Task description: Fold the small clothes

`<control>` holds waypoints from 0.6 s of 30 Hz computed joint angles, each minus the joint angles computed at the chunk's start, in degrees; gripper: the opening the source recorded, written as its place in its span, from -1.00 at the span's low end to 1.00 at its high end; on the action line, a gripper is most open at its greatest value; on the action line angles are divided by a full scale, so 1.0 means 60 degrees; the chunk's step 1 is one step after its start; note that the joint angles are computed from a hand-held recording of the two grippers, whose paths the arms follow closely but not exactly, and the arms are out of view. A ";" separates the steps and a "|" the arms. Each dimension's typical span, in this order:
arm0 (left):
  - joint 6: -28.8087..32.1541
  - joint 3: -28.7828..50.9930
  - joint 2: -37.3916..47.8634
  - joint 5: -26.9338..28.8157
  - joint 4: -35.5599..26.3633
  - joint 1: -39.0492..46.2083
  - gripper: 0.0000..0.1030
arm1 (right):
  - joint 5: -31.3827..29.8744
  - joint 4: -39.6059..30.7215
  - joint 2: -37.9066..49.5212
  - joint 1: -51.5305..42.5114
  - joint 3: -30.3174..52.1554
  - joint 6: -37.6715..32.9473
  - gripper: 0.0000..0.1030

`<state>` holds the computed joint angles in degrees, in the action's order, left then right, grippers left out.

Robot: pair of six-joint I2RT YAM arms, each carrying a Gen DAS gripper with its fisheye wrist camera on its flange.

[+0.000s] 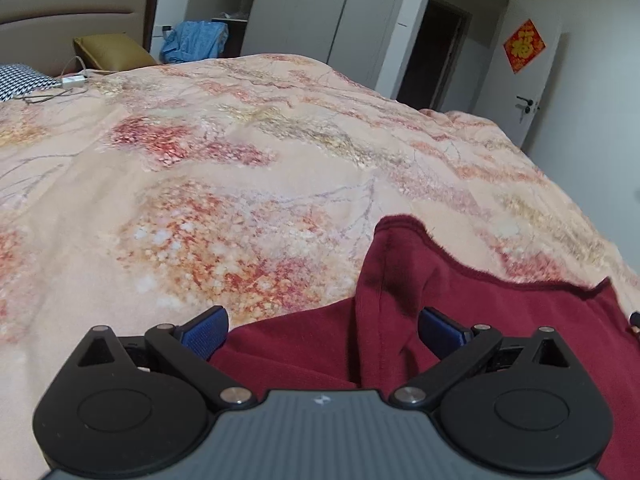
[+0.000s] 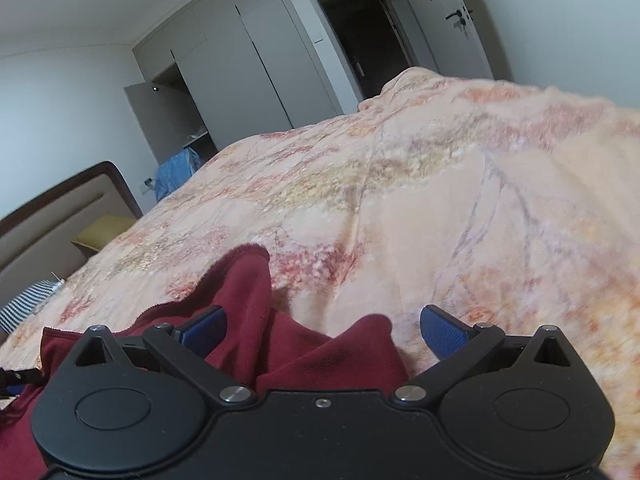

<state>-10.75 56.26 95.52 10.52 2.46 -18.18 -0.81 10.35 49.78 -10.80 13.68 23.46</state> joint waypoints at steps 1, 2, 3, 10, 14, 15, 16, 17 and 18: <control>-0.0177 -0.0124 -0.0264 0.0250 -0.0027 0.0074 1.00 | 0.0220 -0.0427 -0.0528 0.0199 0.0034 -0.0148 0.99; -0.0355 -0.0240 -0.0544 0.0415 -0.0070 0.0127 1.00 | 0.0375 -0.0878 -0.1066 0.0389 0.0075 -0.0299 0.99; -0.0495 -0.0308 -0.0823 0.0338 -0.0206 0.0112 1.00 | 0.0575 -0.1379 -0.1557 0.0630 0.0168 -0.0426 0.99; -0.0165 -0.0350 -0.2409 -0.0908 -0.1819 -0.0320 1.00 | 0.3062 -0.3689 -0.3324 0.3588 0.1012 -0.0464 0.99; -0.0141 -0.0635 -0.3298 -0.1016 -0.2406 -0.0438 1.00 | 0.5063 -0.3997 -0.3140 0.6168 0.1344 -0.0305 0.99; -0.0143 -0.0694 -0.3500 -0.1008 -0.2533 -0.0452 1.00 | 0.5709 -0.3983 -0.2897 0.6936 0.1440 -0.0237 0.99; -0.0168 -0.0761 -0.3705 -0.1042 -0.2648 -0.0490 1.00 | 0.6252 -0.3923 -0.2604 0.7596 0.1523 -0.0183 0.99; -0.0194 -0.0821 -0.3906 -0.1088 -0.2769 -0.0521 1.00 | 0.6685 -0.3855 -0.2310 0.8186 0.1590 -0.0151 0.99; -0.0204 -0.0872 -0.4095 -0.1126 -0.2904 -0.0547 1.00 | 0.7029 -0.3782 -0.1991 0.8724 0.1670 -0.0128 0.99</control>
<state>-11.97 51.03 70.95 3.76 -14.97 -21.46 41.36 -12.35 37.83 41.55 23.70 22.70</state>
